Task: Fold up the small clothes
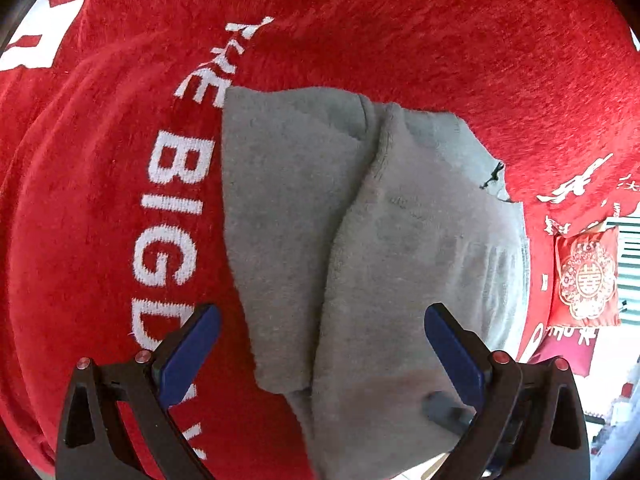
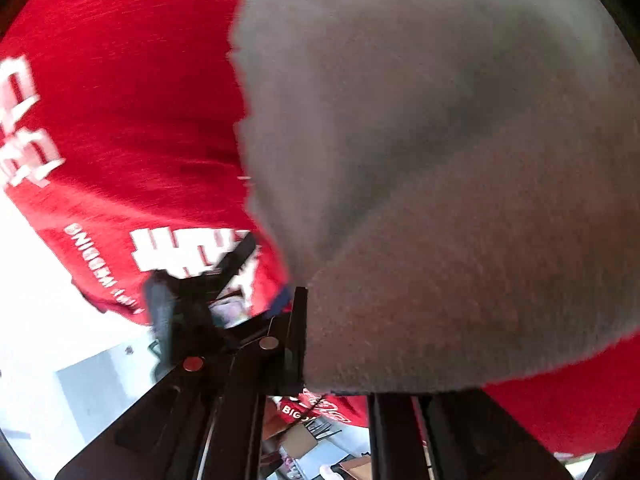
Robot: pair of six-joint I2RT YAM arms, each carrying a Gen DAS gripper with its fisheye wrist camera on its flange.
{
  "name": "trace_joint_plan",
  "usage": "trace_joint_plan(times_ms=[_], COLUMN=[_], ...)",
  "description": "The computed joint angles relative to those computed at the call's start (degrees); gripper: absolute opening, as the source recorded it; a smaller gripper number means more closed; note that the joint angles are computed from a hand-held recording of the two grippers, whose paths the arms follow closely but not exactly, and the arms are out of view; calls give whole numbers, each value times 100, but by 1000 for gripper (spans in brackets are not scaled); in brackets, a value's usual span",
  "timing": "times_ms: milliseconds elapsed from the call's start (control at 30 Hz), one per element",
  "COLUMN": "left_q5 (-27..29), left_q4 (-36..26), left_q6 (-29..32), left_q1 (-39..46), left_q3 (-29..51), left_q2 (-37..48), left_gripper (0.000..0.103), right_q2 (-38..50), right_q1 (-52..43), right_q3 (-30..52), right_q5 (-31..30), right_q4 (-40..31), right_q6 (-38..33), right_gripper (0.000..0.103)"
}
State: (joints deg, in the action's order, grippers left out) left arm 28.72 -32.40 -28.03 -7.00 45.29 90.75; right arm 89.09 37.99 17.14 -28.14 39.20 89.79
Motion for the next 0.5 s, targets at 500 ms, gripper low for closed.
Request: trace_joint_plan(times_ms=[500], left_q5=[-4], left_q4=[37], left_q6=[-319], left_q1=[-1192], left_q3=[1419], left_q2=[1087], left_gripper=[81], right_q2=[-655], right_q1=[-371], right_q3=[1258], right_q5=[-1145], right_q4=[-4243], right_q6=[-2987], right_gripper=[23])
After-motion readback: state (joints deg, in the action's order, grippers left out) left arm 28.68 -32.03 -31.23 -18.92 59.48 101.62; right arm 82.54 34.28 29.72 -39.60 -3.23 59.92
